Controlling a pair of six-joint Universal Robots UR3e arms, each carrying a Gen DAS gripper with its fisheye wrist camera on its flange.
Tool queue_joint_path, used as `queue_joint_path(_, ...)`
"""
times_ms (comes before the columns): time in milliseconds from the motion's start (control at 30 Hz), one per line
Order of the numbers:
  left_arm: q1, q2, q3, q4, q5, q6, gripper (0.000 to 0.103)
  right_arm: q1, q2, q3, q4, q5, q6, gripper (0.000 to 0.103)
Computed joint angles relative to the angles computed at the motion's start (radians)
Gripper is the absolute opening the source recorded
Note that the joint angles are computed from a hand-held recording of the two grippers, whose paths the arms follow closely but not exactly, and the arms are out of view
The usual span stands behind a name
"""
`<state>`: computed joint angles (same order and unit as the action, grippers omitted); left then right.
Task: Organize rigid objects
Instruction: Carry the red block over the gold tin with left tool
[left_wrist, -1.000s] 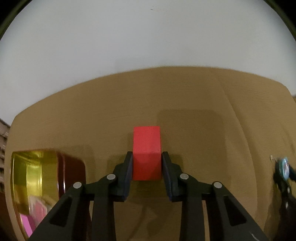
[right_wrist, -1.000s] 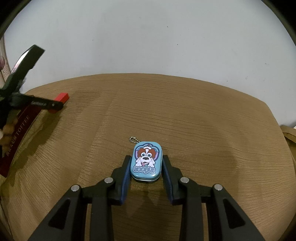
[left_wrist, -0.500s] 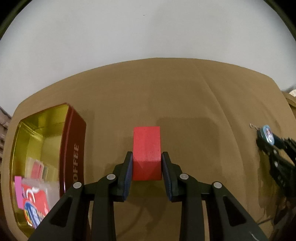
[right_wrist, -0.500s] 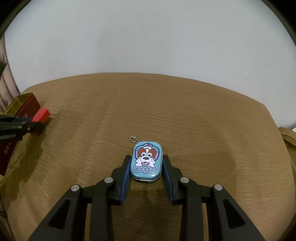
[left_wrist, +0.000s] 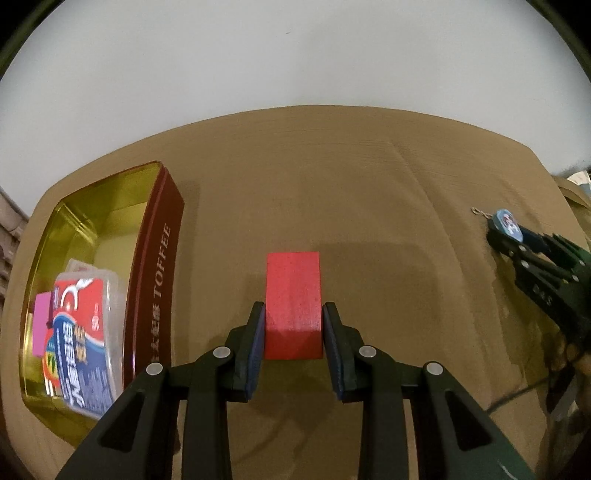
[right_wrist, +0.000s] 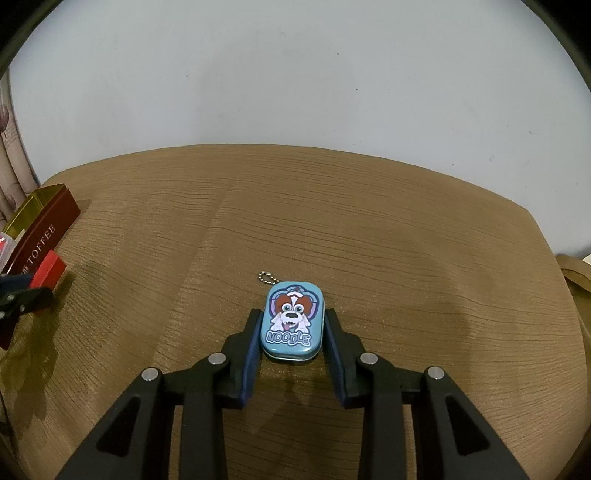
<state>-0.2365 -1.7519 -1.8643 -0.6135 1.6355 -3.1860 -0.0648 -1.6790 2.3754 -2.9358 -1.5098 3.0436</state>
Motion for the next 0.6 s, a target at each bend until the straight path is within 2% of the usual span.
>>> queue_joint_path(267,0.006,0.033,-0.045,0.009,-0.004,-0.004,0.028,-0.020,-0.010,0.005,0.007,0.015,-0.012,0.033)
queue_joint_path(600,0.031,0.050,-0.014,-0.037,-0.004,0.028,0.028,-0.027,-0.012,0.009,0.005,0.017,-0.020,0.033)
